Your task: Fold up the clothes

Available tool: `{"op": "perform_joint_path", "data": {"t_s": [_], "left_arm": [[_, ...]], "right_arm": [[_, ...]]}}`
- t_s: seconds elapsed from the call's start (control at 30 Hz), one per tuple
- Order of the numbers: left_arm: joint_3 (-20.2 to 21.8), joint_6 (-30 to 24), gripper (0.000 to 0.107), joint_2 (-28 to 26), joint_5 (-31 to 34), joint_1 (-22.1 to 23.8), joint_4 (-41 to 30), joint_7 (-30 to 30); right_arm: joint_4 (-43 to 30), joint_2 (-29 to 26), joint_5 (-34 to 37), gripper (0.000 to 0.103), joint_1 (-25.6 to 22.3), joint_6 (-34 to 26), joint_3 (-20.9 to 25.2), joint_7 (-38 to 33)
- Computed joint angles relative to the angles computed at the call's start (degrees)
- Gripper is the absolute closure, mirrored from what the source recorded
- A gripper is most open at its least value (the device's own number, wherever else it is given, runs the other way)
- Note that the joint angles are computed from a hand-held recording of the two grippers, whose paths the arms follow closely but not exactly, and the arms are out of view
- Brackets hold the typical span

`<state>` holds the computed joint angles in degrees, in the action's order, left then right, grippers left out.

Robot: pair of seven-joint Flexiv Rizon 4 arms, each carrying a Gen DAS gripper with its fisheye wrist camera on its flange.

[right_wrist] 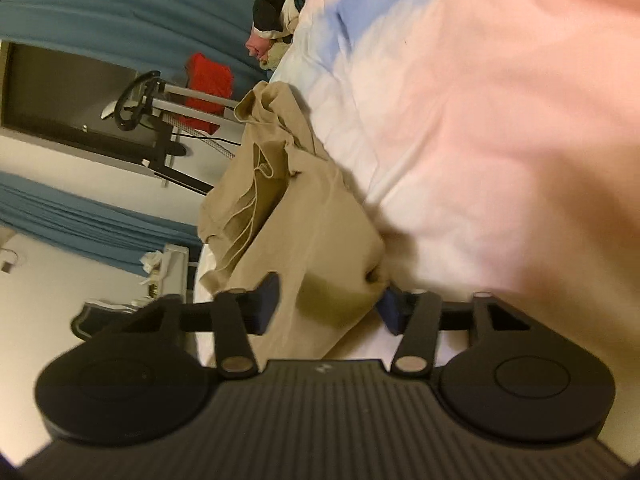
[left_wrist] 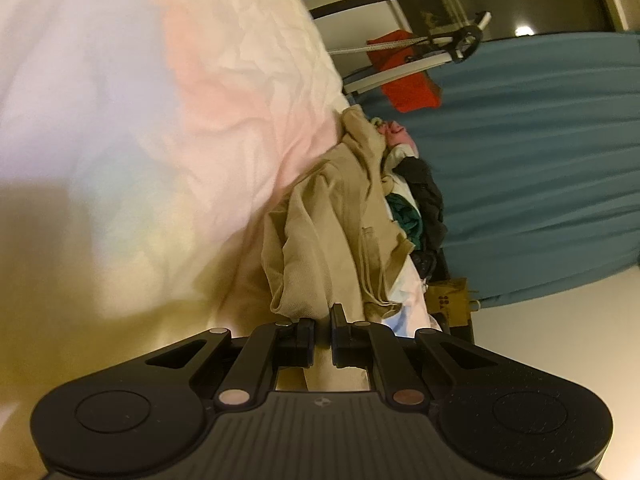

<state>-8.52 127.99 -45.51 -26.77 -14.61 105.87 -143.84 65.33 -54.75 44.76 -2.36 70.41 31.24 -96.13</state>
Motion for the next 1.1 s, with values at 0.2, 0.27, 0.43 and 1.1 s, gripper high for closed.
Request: {"op": "perform_joint_path", "data": {"t_s": [0.2,0.27,0.43,1.1], "left_arm": [[1.5,-0.6,0.100,0.6,-1.9,-1.7,0.0,2.7],[2.3,-0.5,0.101,1.1,-2.7,-2.6,0.1,4.2],[4.7,0.9,0.101,4.1,-6.7,-6.8,1.5,11.1],[-0.4,10.5,0.101,17.7,-22.5,-20.4,16.8,17.9]], "right_arm": [[0.2,-0.1,-1.7,0.090,0.7,4.1,0.2,-1.9],[0.3,0.0,-1.8,0.090,0.1,4.9,1.5,-3.7],[1.9,2.6,-2.1,0.091,-1.3,3.7,2.9,-5.1],[25.8,25.2,26.8,0.091,-24.7,0.7,14.2,-40.0]]}}
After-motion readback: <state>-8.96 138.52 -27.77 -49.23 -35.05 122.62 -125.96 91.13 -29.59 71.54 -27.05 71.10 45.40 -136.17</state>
